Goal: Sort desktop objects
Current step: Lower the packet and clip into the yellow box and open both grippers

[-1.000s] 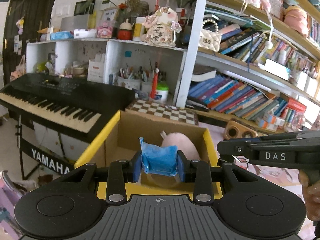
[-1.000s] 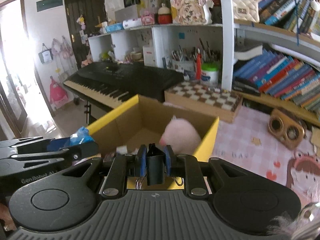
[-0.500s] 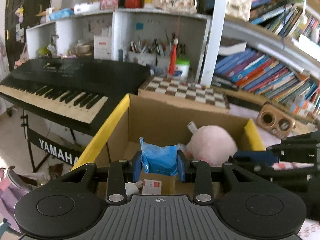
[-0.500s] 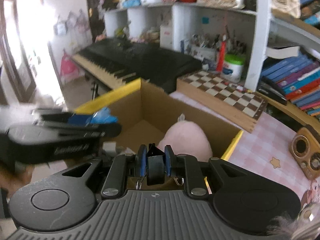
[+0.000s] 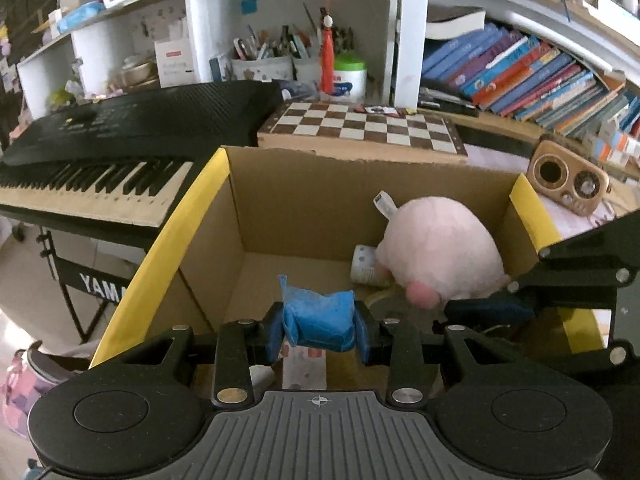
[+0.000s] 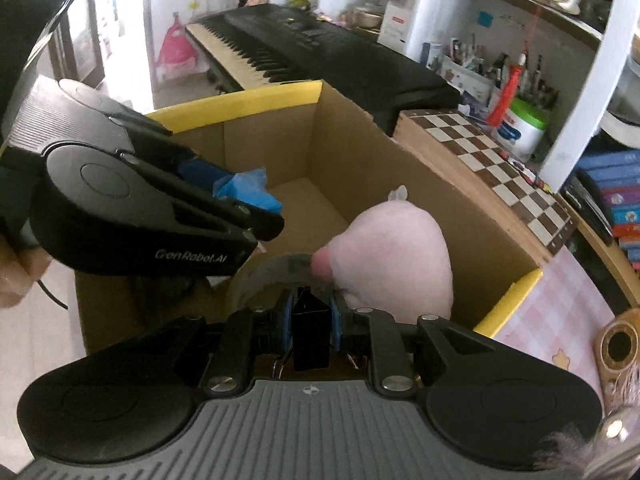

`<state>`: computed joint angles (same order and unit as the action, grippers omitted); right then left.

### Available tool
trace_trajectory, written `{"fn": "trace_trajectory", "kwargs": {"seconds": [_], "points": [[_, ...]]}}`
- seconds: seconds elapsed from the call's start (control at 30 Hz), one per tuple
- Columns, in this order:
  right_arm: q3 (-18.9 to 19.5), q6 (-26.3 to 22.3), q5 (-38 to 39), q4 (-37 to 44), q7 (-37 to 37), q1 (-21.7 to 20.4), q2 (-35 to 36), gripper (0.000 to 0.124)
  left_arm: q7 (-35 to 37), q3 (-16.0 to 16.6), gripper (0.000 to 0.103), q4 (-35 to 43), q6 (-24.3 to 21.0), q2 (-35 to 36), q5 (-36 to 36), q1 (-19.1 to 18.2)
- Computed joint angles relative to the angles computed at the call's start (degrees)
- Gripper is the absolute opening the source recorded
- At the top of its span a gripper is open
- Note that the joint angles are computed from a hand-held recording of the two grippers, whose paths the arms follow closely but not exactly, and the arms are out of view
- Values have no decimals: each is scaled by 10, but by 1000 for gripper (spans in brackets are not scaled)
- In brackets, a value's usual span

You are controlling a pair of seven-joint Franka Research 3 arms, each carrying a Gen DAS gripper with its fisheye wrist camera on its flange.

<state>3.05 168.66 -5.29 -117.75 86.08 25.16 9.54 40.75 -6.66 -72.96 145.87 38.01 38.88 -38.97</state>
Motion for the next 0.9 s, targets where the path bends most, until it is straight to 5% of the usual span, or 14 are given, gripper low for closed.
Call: {"fn": "trace_trajectory", "kwargs": {"seconds": [0.3,0.4,0.47,0.53,0.9], "points": [[10,-13,37,17,-44,-8,11,18,24,-5,35,19,-20,9,-14,-2],[8,-16,39,19,-41,-6,12,19,5,5,46,7,-5,2,0,-8],[7,-11,44,16,-34,-6,11,20,-26,19,63,-7,7,-9,24,-19],[8,-1,53,8,-31,-7,6,23,-58,28,65,-24,25,-21,51,-24],[-38,50,-103,-55,175,19,-54,30,-182,32,73,-94,68,-81,164,-30]]}}
